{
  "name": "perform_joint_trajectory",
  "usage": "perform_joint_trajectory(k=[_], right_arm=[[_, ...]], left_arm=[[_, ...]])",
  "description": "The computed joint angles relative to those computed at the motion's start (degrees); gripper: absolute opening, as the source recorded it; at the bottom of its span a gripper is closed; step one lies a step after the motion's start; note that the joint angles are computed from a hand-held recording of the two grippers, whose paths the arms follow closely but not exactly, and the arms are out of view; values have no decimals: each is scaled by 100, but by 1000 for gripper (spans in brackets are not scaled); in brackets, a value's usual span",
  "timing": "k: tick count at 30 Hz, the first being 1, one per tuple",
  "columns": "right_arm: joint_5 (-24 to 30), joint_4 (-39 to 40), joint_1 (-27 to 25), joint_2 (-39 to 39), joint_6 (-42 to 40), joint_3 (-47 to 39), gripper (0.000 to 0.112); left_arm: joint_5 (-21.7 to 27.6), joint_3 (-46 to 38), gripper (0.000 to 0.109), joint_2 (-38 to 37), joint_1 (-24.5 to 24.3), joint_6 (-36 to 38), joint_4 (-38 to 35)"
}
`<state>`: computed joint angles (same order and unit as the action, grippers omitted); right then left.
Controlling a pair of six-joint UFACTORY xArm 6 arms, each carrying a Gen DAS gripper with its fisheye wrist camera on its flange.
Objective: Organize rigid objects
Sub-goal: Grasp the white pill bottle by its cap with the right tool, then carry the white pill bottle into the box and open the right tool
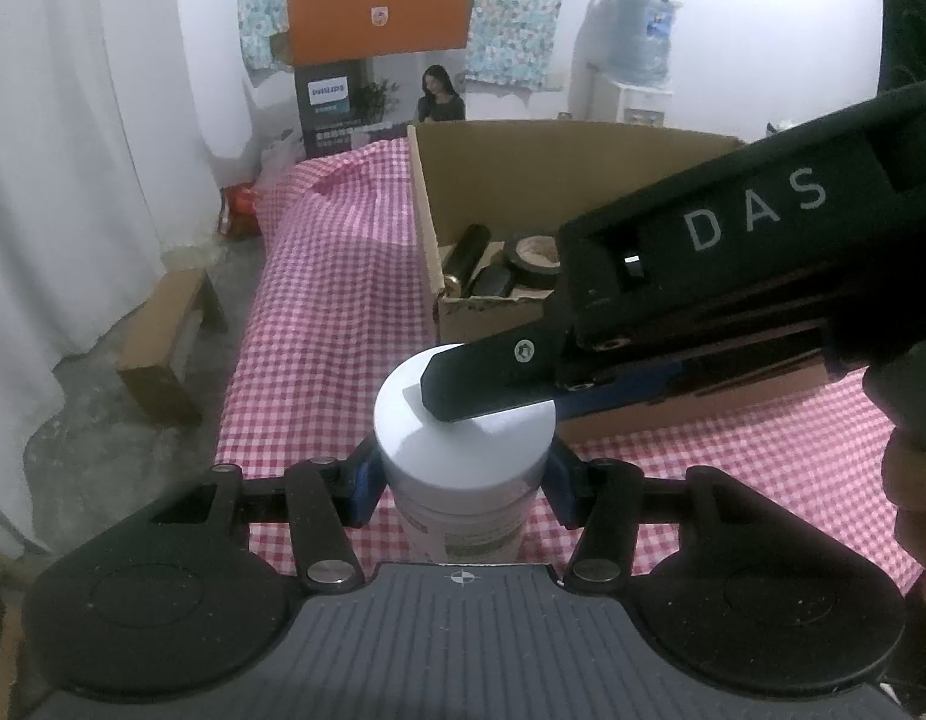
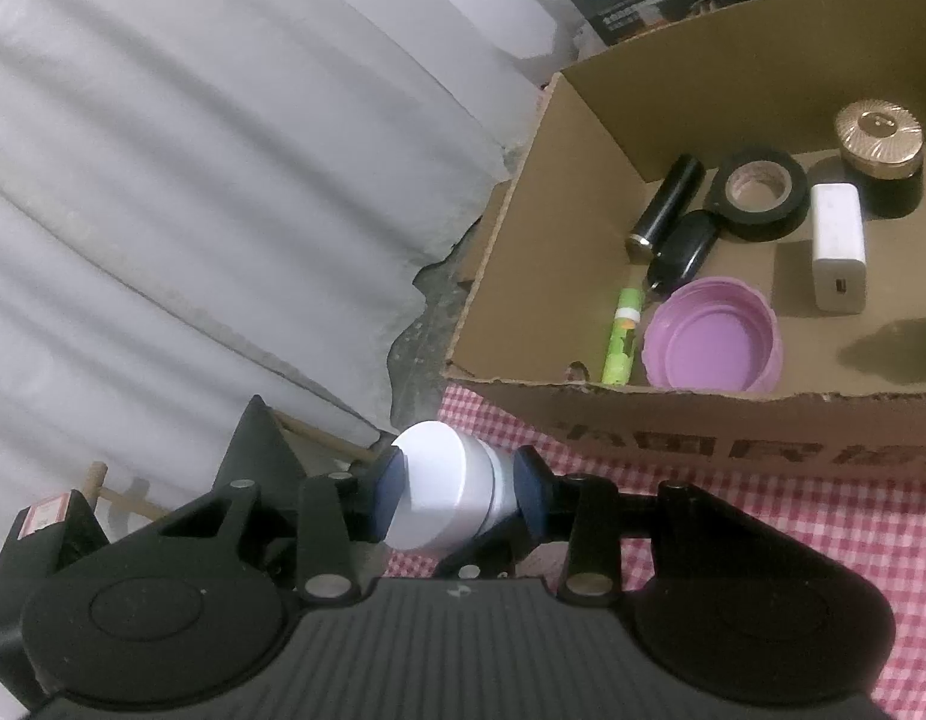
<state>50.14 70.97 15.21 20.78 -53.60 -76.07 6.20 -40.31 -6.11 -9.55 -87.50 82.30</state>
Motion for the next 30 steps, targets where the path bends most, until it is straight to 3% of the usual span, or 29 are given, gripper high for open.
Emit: perform_joint_trajectory(k=[13, 21, 25, 30], right_arm=[[303, 401, -124, -746, -618, 577, 44], [564, 666, -461, -1399, -847, 647, 44], [580, 738, -742, -1477, -682, 426, 44], [500, 685, -1151, -1282, -385, -22, 44]], left_arm=[[573, 450, 53, -1039, -361, 284, -328], [199, -32, 53, -1214, -397, 818, -513], [-221, -653, 53, -684, -453, 1778, -1345], [-467, -1456, 53, 232, -767, 3790, -3242]])
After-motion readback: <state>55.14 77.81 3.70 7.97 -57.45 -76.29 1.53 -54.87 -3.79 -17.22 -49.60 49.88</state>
